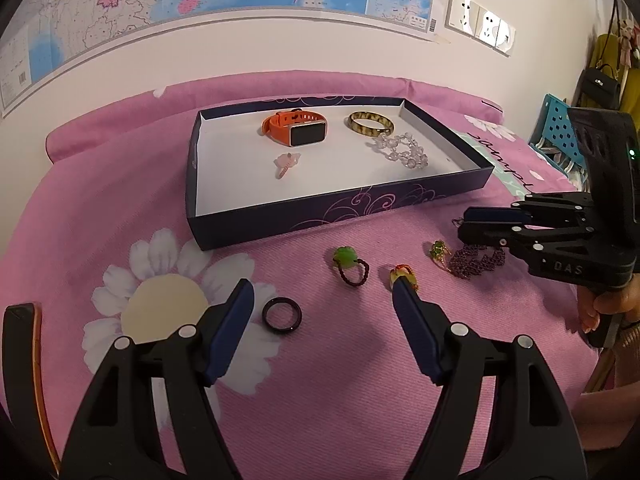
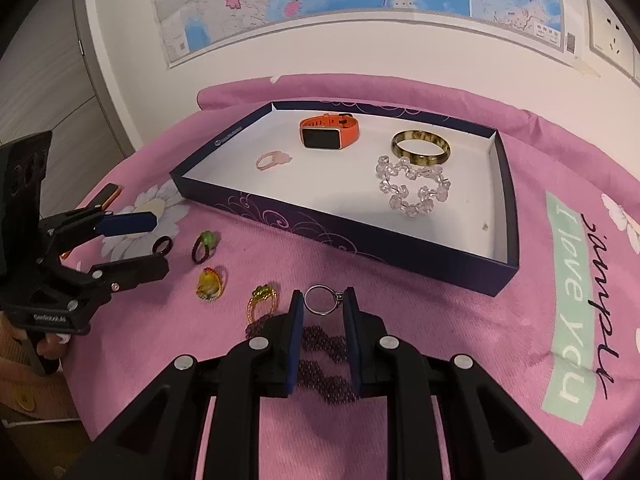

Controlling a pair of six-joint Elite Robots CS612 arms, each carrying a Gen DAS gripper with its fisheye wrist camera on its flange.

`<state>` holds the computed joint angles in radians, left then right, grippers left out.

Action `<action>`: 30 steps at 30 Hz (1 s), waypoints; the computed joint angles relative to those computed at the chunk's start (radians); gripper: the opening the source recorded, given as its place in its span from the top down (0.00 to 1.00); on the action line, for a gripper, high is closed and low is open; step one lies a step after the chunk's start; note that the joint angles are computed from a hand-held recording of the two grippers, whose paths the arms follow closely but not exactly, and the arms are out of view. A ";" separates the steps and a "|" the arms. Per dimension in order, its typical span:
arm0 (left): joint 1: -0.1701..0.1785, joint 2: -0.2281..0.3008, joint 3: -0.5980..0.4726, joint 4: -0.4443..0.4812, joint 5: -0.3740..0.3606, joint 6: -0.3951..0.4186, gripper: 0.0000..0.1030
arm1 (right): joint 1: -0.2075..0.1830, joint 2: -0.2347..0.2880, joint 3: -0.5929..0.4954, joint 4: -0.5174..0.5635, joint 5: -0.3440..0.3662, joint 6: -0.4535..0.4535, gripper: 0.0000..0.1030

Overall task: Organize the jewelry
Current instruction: 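Move the right gripper onto the dark red beaded bracelet and close on it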

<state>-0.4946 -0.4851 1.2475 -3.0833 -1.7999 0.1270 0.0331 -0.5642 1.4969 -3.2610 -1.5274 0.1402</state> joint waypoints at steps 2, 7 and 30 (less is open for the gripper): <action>0.000 0.001 -0.001 0.002 0.000 0.000 0.31 | -0.002 0.002 -0.004 0.005 0.002 0.016 0.82; 0.000 0.000 0.000 0.003 -0.002 -0.002 0.31 | -0.008 -0.006 0.020 -0.032 0.034 0.020 0.78; 0.002 0.005 -0.008 0.010 -0.008 -0.012 0.29 | 0.033 -0.012 0.014 0.042 -0.013 -0.167 0.89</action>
<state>-0.4923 -0.4805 1.2397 -3.0736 -1.8078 0.1150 0.0663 -0.5763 1.5108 -3.2193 -1.5406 -0.0263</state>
